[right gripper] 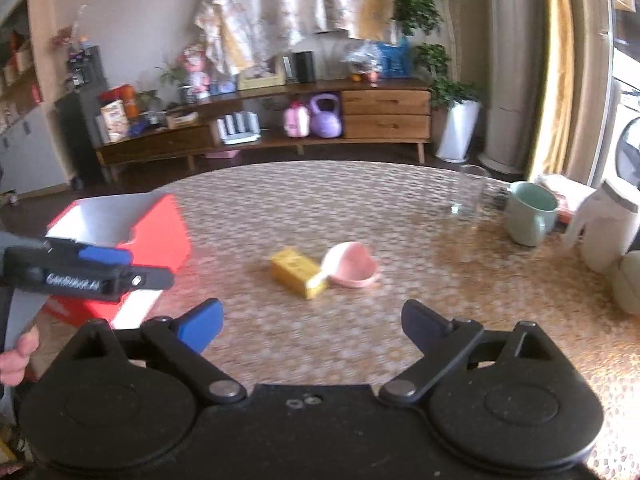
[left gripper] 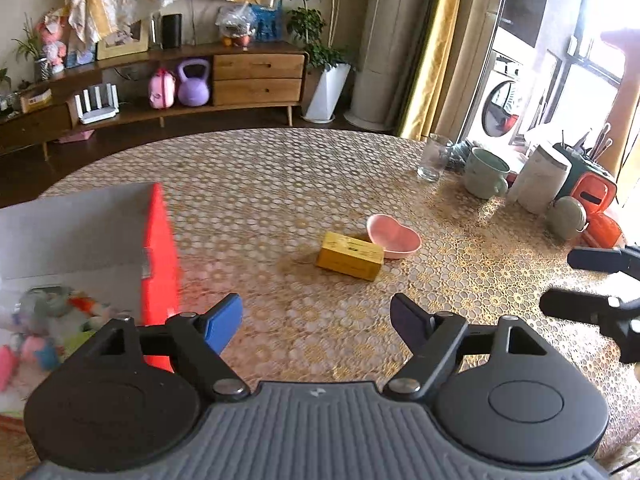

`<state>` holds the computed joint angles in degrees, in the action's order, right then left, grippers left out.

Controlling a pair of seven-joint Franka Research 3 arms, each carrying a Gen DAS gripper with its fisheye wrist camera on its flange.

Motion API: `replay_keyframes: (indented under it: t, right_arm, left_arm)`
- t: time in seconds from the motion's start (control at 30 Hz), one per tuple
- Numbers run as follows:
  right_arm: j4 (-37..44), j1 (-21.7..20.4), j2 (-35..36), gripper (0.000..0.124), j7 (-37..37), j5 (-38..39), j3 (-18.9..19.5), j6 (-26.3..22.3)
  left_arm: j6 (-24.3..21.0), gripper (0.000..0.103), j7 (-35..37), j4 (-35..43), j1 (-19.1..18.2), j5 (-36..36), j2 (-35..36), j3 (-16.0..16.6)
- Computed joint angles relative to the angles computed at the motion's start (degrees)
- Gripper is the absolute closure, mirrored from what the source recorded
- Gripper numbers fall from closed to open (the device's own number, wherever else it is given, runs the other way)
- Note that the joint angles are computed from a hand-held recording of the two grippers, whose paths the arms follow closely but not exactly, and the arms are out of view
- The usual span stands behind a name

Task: Organize rigid objects
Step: 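Move the left tool to the yellow carton while the right tool approaches the pink heart dish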

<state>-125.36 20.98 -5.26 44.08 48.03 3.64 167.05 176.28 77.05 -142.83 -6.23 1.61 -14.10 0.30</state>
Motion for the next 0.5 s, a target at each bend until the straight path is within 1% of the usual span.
replay_keyframes:
  t: [0.07,0.13,0.2,0.27,0.3,0.33,0.37,0.4,0.43,0.47,0.5]
  right_arm:
    - [1.69,-0.88,2.12,0.028,2.0,-1.99,-0.23,-0.12]
    - [3.69,-1.84,4.3,0.028,4.46,-4.09,-0.2,-0.8]
    - [6.31,-2.8,6.92,0.028,7.36,-6.04,-0.04,-1.76]
    - [8.83,-3.53,9.56,0.028,11.6,-9.35,0.18,-2.6]
    - [10.21,-3.88,11.0,0.028,13.29,-10.49,0.3,-2.98]
    - [11.43,-4.21,12.21,0.028,14.68,-11.36,0.47,-3.23]
    - [12.74,-4.38,13.46,0.028,16.31,-12.56,0.61,-3.59]
    - [14.3,-4.51,14.87,0.028,18.03,-13.77,0.7,-4.1]
    - [15.62,-4.83,16.06,0.028,19.05,-14.34,0.92,-4.55]
    - [17.14,-4.76,17.48,0.028,20.89,-15.56,0.95,-4.95]
    - [18.32,-4.7,18.67,0.028,22.57,-16.78,0.9,-5.15]
  left_arm:
    - [0.75,0.022,0.55,1.79,-0.91,-0.7,2.67,0.19]
    - [0.78,0.016,0.21,3.74,-0.37,-0.56,5.17,-0.72]
    - [1.2,0.015,0.29,5.4,0.02,-0.89,7.54,-1.48]
    - [1.83,0.014,3.83,6.59,-1.39,-5.0,9.51,-0.93]
    - [2.07,0.014,4.01,7.38,-0.89,-5.17,10.65,-1.6]
    - [2.66,0.012,1.0,7.77,0.95,-1.79,11.56,-3.05]
    - [2.78,0.01,-3.57,8.63,2.8,3.54,12.61,-4.33]
    - [3.01,0.01,-5.88,9.47,3.68,6.22,13.74,-4.91]
    - [3.33,0.01,-4.72,10.08,3.97,4.89,14.64,-5.41]
    - [3.65,0.01,-1.61,10.75,4.41,1.26,15.69,-6.43]
    - [3.36,0.01,-1.79,11.71,4.78,1.65,16.83,-6.86]
